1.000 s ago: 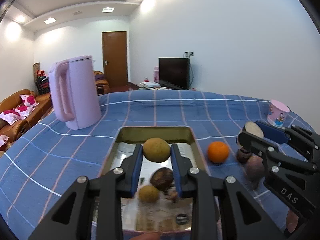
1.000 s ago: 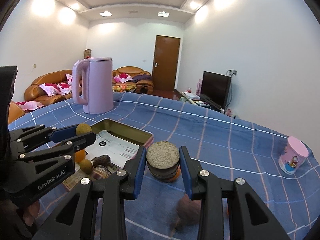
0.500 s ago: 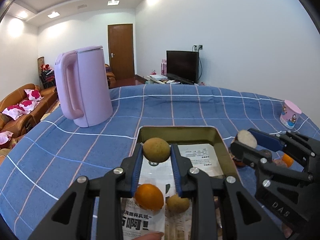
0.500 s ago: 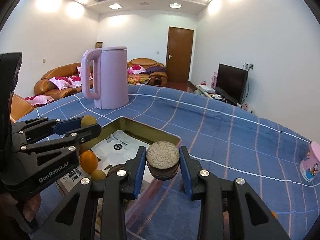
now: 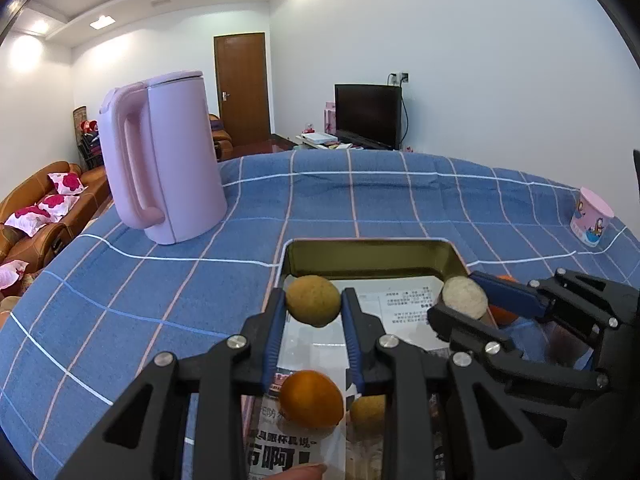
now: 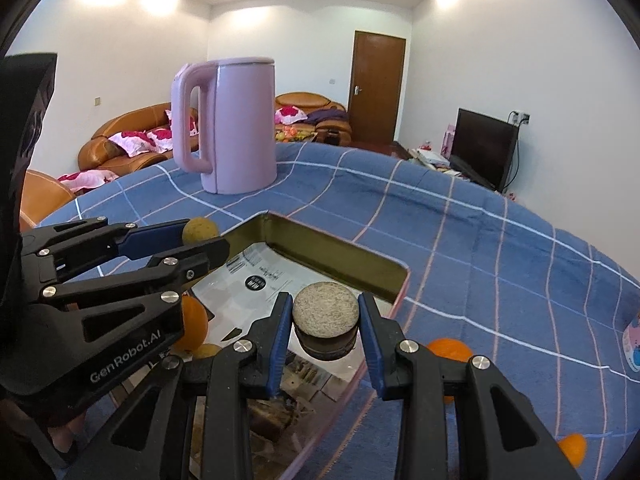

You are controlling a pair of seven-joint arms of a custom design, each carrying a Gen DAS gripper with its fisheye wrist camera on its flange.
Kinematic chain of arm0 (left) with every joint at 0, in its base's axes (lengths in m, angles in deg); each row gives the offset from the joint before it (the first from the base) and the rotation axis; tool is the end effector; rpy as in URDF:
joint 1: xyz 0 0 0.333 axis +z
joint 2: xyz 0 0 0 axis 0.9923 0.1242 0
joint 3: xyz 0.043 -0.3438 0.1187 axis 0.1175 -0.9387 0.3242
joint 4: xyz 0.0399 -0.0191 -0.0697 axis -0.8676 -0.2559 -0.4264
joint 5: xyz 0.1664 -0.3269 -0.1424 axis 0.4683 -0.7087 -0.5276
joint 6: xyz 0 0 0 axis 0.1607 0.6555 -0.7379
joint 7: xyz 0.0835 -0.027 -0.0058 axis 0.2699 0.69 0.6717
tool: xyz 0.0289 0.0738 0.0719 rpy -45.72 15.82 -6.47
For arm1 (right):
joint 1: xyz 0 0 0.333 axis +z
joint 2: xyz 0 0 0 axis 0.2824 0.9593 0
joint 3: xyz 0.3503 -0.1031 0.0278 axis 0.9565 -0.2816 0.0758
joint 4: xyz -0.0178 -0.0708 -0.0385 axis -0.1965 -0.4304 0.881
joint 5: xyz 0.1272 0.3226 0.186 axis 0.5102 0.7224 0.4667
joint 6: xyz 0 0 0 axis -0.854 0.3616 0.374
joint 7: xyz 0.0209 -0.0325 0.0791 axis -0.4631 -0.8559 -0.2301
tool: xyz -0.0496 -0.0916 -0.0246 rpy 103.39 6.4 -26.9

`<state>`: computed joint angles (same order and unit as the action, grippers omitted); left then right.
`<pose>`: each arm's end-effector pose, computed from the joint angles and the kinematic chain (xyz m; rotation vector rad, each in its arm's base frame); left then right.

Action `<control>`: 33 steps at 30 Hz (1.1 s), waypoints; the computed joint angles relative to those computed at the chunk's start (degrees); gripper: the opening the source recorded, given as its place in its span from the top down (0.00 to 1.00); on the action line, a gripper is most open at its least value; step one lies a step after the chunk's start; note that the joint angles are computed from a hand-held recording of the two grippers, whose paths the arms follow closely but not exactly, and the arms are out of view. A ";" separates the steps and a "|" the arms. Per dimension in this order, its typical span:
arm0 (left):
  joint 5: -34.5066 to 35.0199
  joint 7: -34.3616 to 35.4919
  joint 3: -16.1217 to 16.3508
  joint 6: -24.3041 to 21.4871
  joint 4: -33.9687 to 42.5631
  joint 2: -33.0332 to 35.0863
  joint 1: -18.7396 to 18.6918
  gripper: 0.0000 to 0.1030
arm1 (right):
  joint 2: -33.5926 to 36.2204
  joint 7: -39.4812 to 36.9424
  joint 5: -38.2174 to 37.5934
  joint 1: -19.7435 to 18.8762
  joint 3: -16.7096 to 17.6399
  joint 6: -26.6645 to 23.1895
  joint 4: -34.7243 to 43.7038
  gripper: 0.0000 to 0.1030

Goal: Organize fruits
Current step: 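Open the left tool over the tin while the right tool releases the slice into it, then grasp the large purple-brown round fruit with the right tool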

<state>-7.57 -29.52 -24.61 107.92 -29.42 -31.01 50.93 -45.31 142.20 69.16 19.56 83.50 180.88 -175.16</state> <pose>0.6514 -0.4116 0.3222 -1.6790 1.5613 -0.8133 0.6868 0.2511 0.3262 -1.9946 1.0282 -0.6483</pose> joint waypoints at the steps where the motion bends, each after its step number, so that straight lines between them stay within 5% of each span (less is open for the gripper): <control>1: -0.18 0.20 -0.11 0.09 -0.06 0.02 0.06 0.72 | 0.06 0.01 -0.11 -0.11 0.12 -0.34 0.03 0.66; 8: -0.88 0.62 -0.30 -0.24 -0.74 -0.08 0.03 0.71 | 0.25 0.11 -1.10 -3.33 3.71 -1.14 -0.93 0.65; 14: 1.73 -2.47 -0.06 0.36 -2.51 -1.53 -0.55 0.60 | -1.34 2.44 -3.12 -6.69 5.89 2.65 -5.05 0.49; 17: 4.63 -5.61 -0.29 -0.42 -3.36 -2.46 -1.12 0.44 | -4.07 4.74 -3.61 -6.59 3.55 6.73 -9.29 0.49; 23: 8.06 -7.67 -2.33 -0.71 -3.03 -2.57 -1.00 0.43 | -9.29 10.05 -1.48 -5.56 -3.39 11.50 -16.70 0.39; 28: 7.25 -6.26 -3.28 -0.13 -1.24 -1.18 -1.32 0.43 | -10.83 13.56 -0.30 -3.60 -8.71 9.76 -17.91 0.36; 33: 6.00 -3.16 -3.02 0.24 0.62 -0.06 -2.75 0.42 | -10.08 16.61 -3.04 -6.12 -6.73 4.75 -15.91 0.36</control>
<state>-1.57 -32.69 -27.63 108.15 -28.80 -31.08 48.18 -55.38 158.81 66.12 13.45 76.77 185.64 -191.07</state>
